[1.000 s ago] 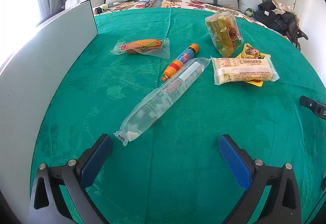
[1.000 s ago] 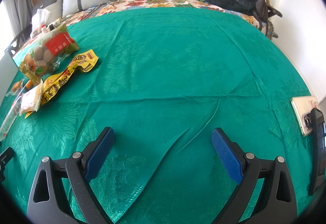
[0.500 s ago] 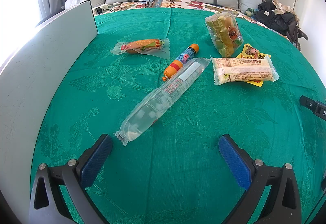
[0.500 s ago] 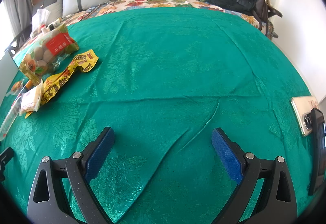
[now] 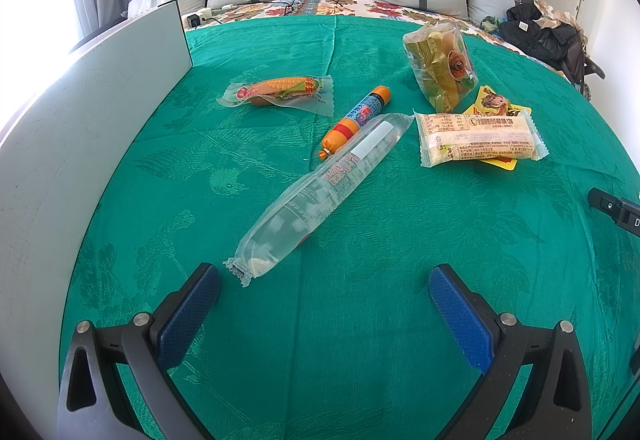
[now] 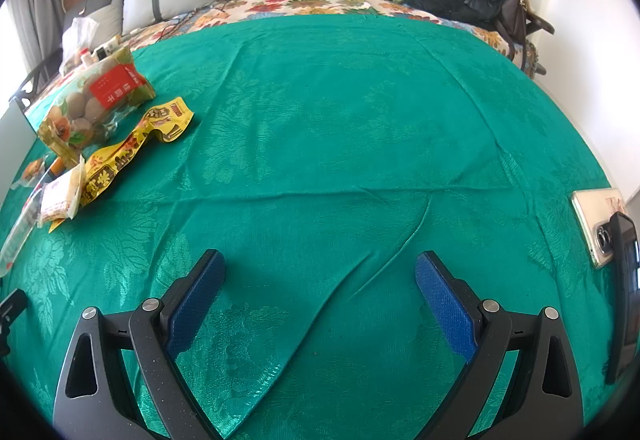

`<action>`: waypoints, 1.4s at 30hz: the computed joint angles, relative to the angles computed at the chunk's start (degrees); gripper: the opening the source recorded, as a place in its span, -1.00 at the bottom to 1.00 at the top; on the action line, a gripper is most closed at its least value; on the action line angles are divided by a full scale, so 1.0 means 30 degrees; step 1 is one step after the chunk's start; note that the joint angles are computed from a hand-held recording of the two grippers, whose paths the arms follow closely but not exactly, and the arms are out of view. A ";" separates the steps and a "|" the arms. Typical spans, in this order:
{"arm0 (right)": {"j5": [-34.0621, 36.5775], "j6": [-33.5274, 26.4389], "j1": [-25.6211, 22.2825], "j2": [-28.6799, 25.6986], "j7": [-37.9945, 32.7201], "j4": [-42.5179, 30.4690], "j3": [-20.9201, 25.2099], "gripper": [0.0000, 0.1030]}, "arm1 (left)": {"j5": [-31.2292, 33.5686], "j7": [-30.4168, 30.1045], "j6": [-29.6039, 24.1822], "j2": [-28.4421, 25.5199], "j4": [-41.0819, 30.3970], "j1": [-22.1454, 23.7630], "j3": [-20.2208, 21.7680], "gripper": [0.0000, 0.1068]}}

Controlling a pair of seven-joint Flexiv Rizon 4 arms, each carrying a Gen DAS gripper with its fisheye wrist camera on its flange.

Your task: Organize snacks

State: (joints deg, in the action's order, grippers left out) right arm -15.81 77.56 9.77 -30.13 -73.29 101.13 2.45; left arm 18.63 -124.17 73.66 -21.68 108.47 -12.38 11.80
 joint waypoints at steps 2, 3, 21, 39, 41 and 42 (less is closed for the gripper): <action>0.0007 -0.0002 0.0002 -0.0002 -0.0007 -0.0004 -0.0001 0.90 | 0.0005 0.0000 -0.0001 0.0009 0.0008 0.0010 -0.0010 0.93; 0.0014 -0.0011 -0.0006 0.0007 -0.0018 -0.0004 0.0006 0.90 | 0.0008 -0.0002 -0.0002 0.0009 0.0008 0.0013 -0.0013 0.93; 0.0119 -0.0190 -0.0100 -0.0041 -0.0207 -0.0148 0.0140 0.95 | 0.0013 0.0008 -0.0010 0.0032 0.0023 0.0046 -0.0045 0.93; 0.5016 -0.1581 -0.2764 -0.0326 -0.6524 -0.2069 0.4433 0.92 | -0.1318 0.4583 -0.1759 0.0851 -0.0911 0.1479 -0.1106 0.92; 0.5570 -0.1525 -0.2734 -0.0332 -0.7217 -0.2189 0.4651 0.92 | -0.1783 0.6317 -0.3455 0.0203 -0.2217 0.1990 -0.1583 0.92; 0.5806 -0.1486 -0.2716 -0.0321 -0.7538 -0.2209 0.4727 0.92 | -0.2222 0.7331 -0.4275 -0.0195 -0.2780 0.2298 -0.1912 0.91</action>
State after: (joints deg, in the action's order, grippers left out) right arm 1.61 73.10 1.62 -31.09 -95.91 94.51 16.64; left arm 11.96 -102.18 60.83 -22.26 100.13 -5.49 6.06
